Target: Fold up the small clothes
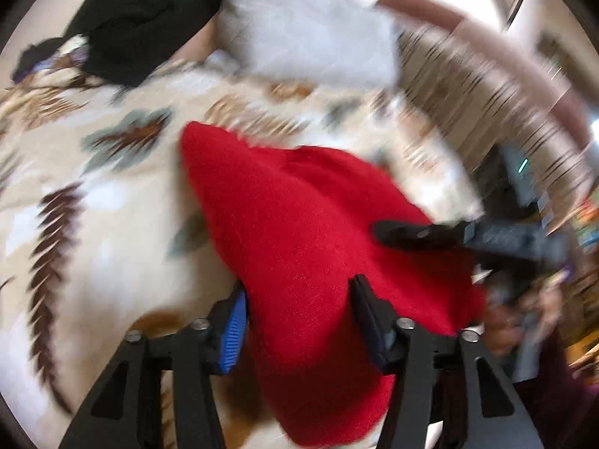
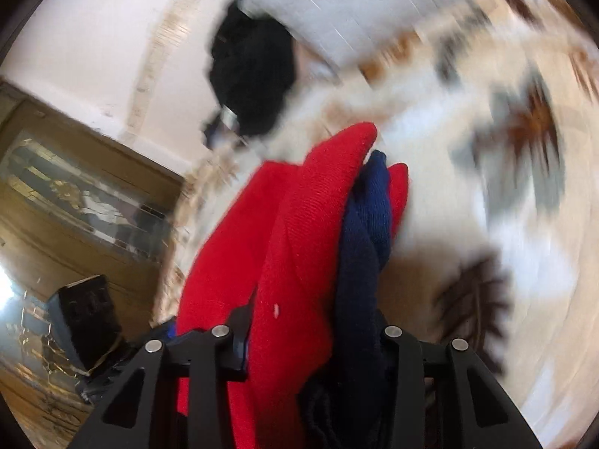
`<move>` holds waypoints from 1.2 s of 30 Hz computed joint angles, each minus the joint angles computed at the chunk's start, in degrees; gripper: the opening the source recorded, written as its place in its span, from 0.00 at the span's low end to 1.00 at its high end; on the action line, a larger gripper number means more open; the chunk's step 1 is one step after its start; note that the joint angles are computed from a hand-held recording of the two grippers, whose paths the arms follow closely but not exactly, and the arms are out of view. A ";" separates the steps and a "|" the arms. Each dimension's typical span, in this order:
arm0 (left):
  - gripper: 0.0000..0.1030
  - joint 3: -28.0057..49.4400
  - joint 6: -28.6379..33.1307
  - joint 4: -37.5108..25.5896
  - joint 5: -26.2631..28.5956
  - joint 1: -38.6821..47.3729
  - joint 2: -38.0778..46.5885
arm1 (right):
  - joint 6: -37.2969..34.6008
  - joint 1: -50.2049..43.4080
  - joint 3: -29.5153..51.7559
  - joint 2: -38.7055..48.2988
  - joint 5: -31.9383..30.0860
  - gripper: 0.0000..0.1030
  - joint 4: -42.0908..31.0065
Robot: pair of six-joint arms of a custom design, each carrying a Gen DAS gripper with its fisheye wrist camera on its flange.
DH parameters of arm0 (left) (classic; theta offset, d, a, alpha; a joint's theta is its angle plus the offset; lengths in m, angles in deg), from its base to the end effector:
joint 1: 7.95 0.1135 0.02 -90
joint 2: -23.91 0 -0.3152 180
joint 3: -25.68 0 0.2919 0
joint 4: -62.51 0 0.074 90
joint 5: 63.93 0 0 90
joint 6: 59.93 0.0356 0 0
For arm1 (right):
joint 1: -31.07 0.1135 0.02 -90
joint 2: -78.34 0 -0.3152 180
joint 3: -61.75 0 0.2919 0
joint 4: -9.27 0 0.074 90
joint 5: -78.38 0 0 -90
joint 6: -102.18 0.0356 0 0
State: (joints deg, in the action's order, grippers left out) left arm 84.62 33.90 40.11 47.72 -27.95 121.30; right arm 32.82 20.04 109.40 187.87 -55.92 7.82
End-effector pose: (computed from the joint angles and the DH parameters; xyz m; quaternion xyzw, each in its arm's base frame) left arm 0.3162 -0.1291 0.1510 0.2425 0.9204 -0.2147 0.2191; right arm 0.3067 -0.0344 0.0642 0.1623 0.8908 0.3835 0.1821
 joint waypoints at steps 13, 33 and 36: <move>0.70 -8.15 -3.06 6.85 -14.65 -3.18 -8.15 | 0.33 6.77 -9.63 -19.17 16.80 0.35 8.23; 0.89 -14.65 -17.44 -7.04 -45.65 -19.35 -40.25 | -0.66 15.49 -12.13 -58.15 33.02 0.69 -25.69; 0.91 -12.60 -19.87 -12.34 -50.02 -22.25 -44.18 | 0.80 18.56 -10.71 -64.43 38.01 0.69 -33.21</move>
State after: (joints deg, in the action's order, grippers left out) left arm 72.03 14.03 27.77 -2.30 -50.20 77.13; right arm 33.62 38.60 98.68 123.44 -17.91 -25.40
